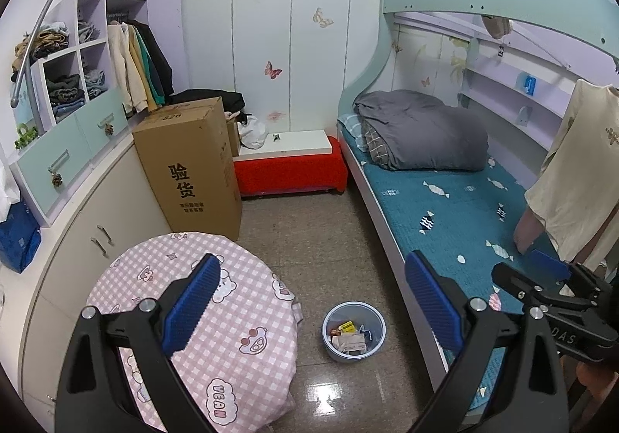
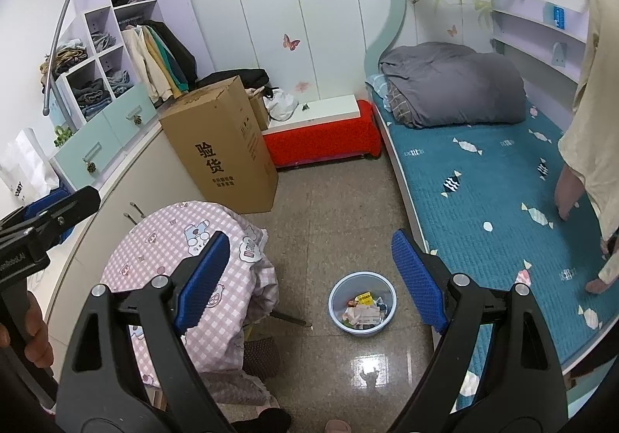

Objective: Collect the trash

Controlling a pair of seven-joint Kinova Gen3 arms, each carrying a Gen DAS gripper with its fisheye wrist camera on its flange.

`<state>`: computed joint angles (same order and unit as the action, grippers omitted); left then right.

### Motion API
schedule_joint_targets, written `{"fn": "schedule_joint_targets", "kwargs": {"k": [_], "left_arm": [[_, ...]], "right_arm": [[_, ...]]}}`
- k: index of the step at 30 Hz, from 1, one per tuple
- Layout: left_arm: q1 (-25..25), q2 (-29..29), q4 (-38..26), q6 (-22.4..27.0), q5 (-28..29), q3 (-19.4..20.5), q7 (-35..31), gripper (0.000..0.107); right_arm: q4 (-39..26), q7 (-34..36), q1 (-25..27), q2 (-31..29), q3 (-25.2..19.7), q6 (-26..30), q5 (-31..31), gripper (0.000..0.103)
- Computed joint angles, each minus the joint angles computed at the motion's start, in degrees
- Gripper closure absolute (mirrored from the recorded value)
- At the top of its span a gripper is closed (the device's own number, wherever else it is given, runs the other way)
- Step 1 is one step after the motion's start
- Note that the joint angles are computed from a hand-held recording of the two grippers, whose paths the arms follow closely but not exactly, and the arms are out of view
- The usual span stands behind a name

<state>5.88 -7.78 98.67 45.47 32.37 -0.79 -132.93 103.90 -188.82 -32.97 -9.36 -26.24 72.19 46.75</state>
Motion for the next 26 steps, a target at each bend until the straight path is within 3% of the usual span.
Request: {"fn": "schedule_joint_targets", "kwargs": {"k": [8, 17, 26], "left_arm": [[-2.98, 3.56, -2.75, 3.53, 5.8, -2.36, -7.28, 0.013], [-11.35, 10.66, -8.38, 9.84, 9.79, -1.99, -13.16, 0.013], [-19.13, 21.4, -16.93, 13.9, 5.02, 0.4, -9.92, 0.013]], "right_arm": [[-4.7, -0.87, -2.6, 5.78, 1.68, 1.95, 1.98, 0.019], [-13.0, 1.8, -8.39, 14.82, 8.02, 2.34, 1.51, 0.019], [-26.5, 12.37, -10.82, 27.73, 14.54, -0.83, -3.81, 0.019]]}}
